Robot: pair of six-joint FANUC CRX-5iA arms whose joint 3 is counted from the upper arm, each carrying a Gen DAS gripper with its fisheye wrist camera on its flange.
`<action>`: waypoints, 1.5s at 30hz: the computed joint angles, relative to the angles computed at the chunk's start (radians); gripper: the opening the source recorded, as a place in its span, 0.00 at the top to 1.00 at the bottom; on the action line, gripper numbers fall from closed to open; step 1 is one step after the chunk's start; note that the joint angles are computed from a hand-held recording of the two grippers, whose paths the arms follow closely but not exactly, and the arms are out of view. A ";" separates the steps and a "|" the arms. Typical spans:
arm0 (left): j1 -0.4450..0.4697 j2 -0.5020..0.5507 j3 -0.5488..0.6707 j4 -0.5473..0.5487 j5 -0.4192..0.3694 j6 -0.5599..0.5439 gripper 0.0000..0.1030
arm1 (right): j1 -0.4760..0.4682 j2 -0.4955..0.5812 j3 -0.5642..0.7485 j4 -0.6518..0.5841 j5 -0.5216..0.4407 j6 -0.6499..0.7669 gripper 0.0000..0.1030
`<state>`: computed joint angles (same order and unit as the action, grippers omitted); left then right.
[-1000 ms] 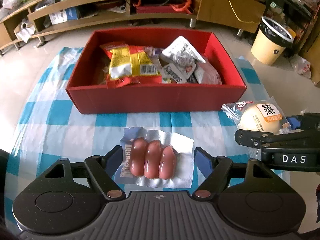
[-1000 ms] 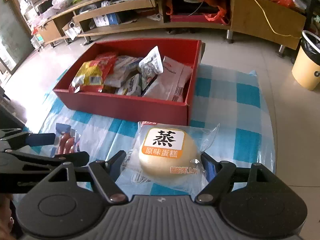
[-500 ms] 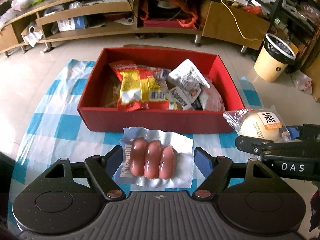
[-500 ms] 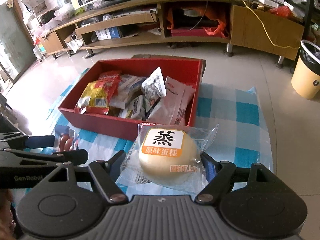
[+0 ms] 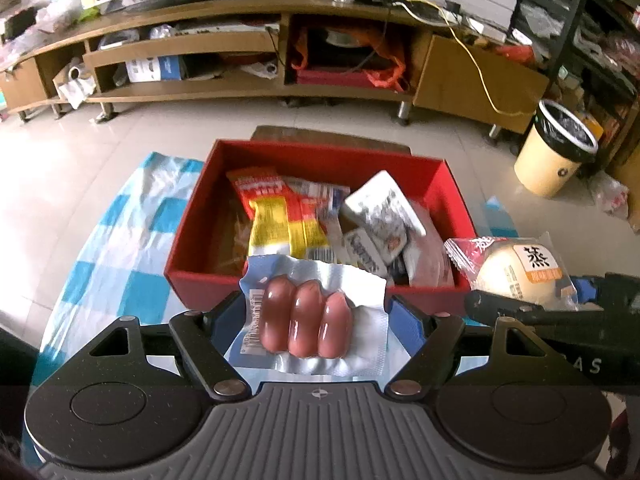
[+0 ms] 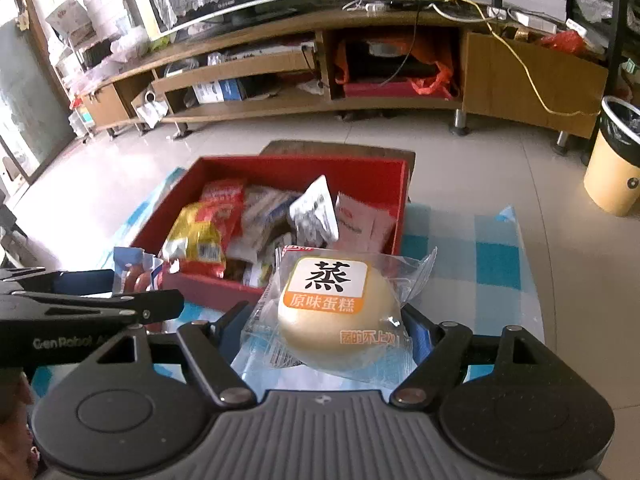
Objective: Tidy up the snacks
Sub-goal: 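Lift the sausage pack and bun and carry them over the red box, then lower the sausage pack and bun into the red box and open both tools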
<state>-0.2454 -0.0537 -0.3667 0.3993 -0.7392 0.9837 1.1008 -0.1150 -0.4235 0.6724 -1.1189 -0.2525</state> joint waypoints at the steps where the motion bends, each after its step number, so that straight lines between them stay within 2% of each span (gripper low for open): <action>1: -0.002 0.003 0.005 0.000 0.003 0.003 0.21 | -0.004 0.000 0.001 0.004 0.002 0.001 0.26; 19: -0.056 0.102 0.133 -0.103 0.064 0.118 0.21 | -0.116 0.032 0.023 0.018 0.069 0.052 0.26; 45: -0.095 0.237 0.283 -0.222 0.047 0.241 0.21 | -0.229 0.100 0.067 -0.046 0.136 0.153 0.26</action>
